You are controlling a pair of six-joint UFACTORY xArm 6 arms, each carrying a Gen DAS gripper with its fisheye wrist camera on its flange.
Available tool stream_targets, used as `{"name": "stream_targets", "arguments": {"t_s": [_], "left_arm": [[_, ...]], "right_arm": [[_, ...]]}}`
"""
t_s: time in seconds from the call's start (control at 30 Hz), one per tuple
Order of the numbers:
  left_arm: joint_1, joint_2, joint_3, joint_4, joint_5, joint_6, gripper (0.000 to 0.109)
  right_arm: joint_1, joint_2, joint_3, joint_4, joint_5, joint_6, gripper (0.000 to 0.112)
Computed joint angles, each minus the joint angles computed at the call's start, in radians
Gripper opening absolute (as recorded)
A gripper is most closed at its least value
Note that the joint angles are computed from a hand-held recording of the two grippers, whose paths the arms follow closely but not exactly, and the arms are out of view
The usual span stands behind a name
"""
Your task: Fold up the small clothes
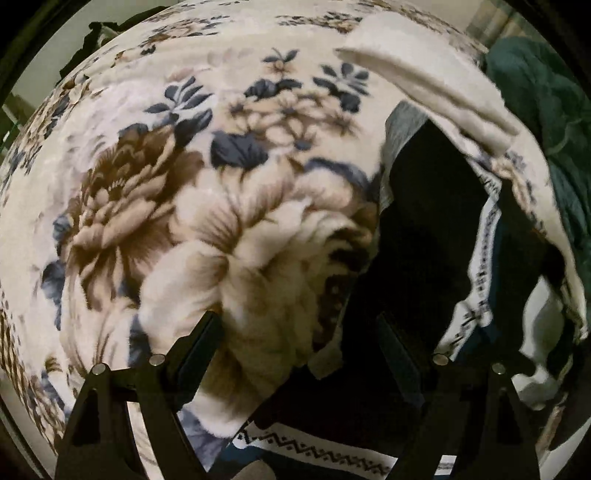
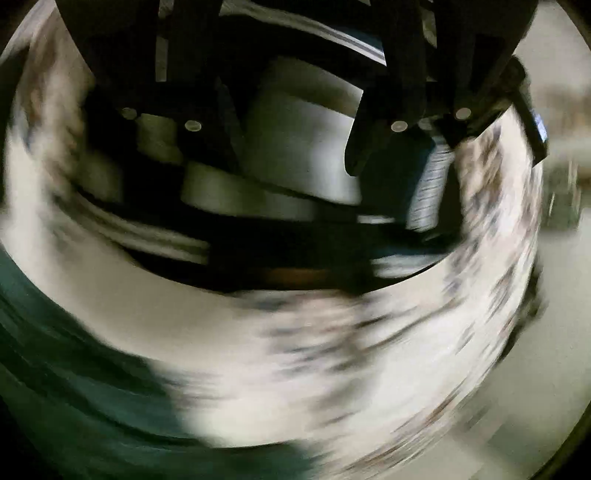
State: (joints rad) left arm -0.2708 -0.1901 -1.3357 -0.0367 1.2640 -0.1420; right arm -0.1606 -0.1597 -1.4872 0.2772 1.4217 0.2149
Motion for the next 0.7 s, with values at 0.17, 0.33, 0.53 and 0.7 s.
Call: {"name": "stream_targets", "arguments": {"t_s": [0.17,0.33,0.53,0.7], "left_arm": [[-0.001,-0.029,0.054,0.015,-0.034,0.005,0.084],[-0.004,-0.052,0.111,0.006,-0.077,0.005,0.084],[-0.003,-0.058,0.131,-0.008,-0.083,0.025,0.085],[0.036,0.058,-0.059,-0.054,-0.014,0.076,0.084]], "right_arm": [[0.148,0.409,-0.357,0.023,0.140,-0.181,0.055],[0.179,0.453,-0.412,-0.067,0.113,-0.157,0.002],[0.172,0.452,-0.414,-0.196,0.057,-0.093,0.000],[0.090,0.416,-0.408,-0.070,0.113,-0.039,0.016]]}}
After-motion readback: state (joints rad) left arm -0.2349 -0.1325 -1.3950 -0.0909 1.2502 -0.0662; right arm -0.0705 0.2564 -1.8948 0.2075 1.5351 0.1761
